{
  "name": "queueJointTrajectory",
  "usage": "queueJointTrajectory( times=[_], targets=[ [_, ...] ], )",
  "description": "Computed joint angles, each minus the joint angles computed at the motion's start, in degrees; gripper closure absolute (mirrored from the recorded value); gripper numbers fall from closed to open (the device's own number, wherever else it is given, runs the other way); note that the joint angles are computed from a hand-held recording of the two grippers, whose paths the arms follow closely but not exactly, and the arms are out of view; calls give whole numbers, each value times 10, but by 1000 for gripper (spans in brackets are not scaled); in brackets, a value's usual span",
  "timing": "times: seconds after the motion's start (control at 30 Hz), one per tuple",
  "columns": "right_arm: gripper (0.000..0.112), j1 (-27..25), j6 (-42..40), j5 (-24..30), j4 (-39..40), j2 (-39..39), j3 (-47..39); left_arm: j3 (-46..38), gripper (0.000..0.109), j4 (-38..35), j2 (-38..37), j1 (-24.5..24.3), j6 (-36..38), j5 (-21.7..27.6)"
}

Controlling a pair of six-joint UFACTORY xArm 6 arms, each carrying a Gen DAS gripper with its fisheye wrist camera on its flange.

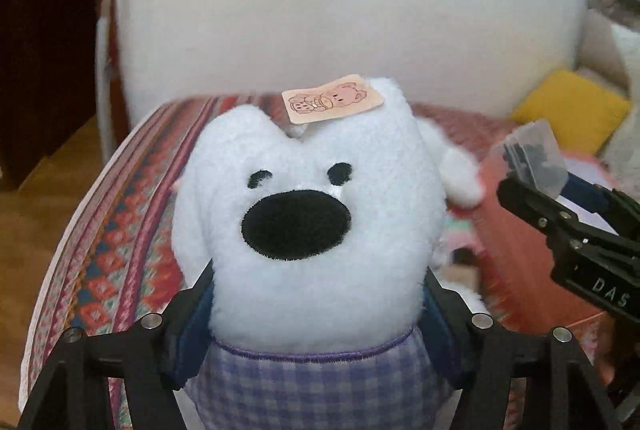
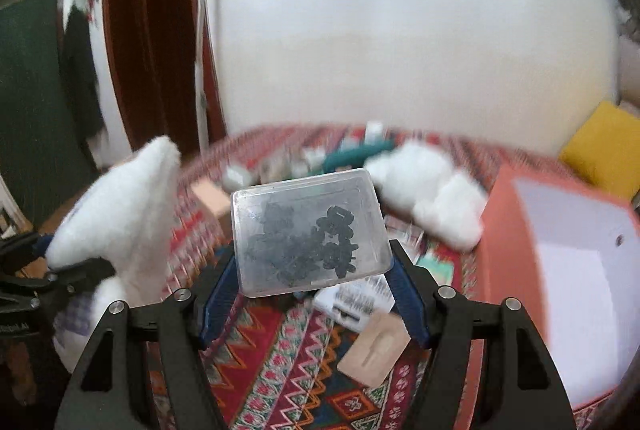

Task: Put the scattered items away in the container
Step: 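Carry the bear and clear case into the pink box and release both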

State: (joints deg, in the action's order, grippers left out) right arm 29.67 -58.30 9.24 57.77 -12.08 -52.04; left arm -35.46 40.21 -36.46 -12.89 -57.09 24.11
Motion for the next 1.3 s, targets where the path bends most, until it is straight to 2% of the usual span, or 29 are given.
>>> queueJointTrajectory(
  times=[0.17, 0.33, 0.47, 0.57, 0.63, 0.73, 0.83, 0.87, 0.93, 0.97, 1.0, 1.1, 1.17, 1.2, 1.23, 1.3],
  targets=[
    [40, 23, -118, -79, 140, -89, 29, -76, 35, 46, 42, -58, -11, -11],
    [40, -11, -214, -92, 285, -153, 25, -172, 34, 92, 113, -112, -21, -31],
    [39, -69, -337, -106, 437, -185, -5, -256, 34, 43, 198, -134, 38, -62],
    [39, -125, -380, -112, 502, -189, -25, -333, 34, -40, 276, -153, 120, -75],
    [39, -161, -336, -107, 472, -182, -28, -377, 34, -99, 324, -162, 175, -75],
    [39, -224, -213, -71, 373, -148, -31, -456, 34, -209, 412, -176, 283, -78],
    [39, -287, -90, -27, 278, -86, -56, -529, 34, -272, 488, -191, 355, -54],
    [39, -309, -45, 0, 245, -66, -64, -549, 34, -273, 510, -194, 357, -47],
    [39, -345, 0, 51, 214, -30, -84, -588, 33, -282, 549, -199, 361, -30],
    [39, -359, 11, 75, 208, -13, -95, -596, 30, -310, 560, -198, 380, -26],
    [39, -366, 12, 91, 211, -1, -101, -604, 24, -337, 571, -196, 399, -21],
    [39, -385, 26, 134, 200, 44, -137, -615, 20, -388, 587, -191, 427, -17],
    [34, -390, 44, 136, 178, 66, -153, -605, 19, -387, 579, -190, 429, -28],
    [19, -381, 53, 120, 172, 73, -155, -598, 18, -372, 572, -190, 419, -34],
    [13, -377, 60, 101, 170, 76, -154, -587, 18, -347, 563, -187, 401, -42],
    [9, -377, 50, 73, 192, 82, -155, -570, 16, -323, 546, -181, 381, -48]
  ],
)
